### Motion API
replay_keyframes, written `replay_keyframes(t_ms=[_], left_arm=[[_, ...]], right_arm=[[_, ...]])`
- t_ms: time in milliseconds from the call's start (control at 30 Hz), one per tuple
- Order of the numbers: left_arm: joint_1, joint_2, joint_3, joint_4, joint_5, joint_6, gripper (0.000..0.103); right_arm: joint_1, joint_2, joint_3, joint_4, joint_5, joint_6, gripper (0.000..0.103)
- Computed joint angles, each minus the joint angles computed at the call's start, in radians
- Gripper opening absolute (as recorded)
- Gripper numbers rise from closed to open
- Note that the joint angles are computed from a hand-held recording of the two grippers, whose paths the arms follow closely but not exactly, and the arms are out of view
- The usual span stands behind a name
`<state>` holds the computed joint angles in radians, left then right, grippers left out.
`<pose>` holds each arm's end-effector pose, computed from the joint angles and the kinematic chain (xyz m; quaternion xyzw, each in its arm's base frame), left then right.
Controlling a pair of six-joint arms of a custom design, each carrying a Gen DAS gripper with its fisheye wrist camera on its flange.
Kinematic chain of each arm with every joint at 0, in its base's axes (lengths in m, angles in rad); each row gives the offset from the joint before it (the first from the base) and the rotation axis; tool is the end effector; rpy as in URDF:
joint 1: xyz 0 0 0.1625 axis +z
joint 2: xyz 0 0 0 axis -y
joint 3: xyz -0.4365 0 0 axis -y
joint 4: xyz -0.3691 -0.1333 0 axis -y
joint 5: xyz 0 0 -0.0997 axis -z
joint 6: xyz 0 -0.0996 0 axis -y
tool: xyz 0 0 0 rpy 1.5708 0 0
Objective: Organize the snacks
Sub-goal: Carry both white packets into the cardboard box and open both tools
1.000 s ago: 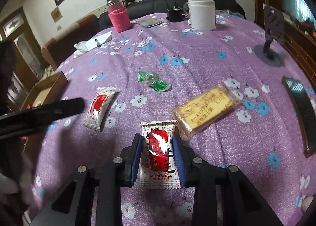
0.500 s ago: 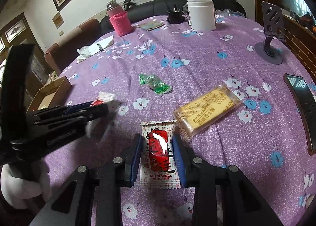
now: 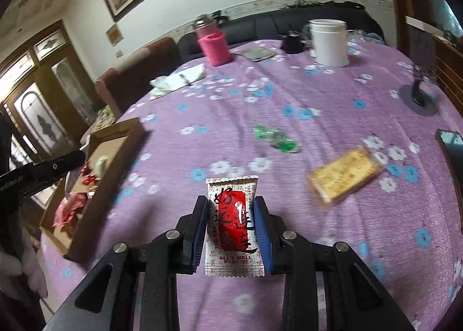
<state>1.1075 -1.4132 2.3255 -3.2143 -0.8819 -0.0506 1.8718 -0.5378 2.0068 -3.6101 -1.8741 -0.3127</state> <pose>-0.0118 -0.4635 0.3110 0.0619 0.8851 -0.4056 0.2195 0.2613 -0.4923 -0.0073 0.2460 -0.9171 0.2772 0.1466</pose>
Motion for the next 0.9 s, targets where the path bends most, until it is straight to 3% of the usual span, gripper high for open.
replay_keyframes(t_ms=[133, 367, 667, 900], left_arm=[[0.031, -0.081, 0.019, -0.013, 0.038, 0.006, 0.026], [0.130, -0.149, -0.001, -0.001, 0.031, 0.031, 0.026], [0.240, -0.169, -0.033, 0.002, -0.016, 0.059, 0.026], [0.313, -0.167, -0.075, 0.036, -0.059, 0.045, 0.028]], right_arm=[[0.046, 0.005, -0.037, 0.072, 0.017, 0.001, 0.034], [0.138, 0.057, -0.177, 0.257, 0.049, 0.014, 0.035], [0.244, 0.215, -0.429, 0.486, 0.055, 0.019, 0.035], [0.283, 0.362, -0.657, 0.672, 0.038, 0.034, 0.036]])
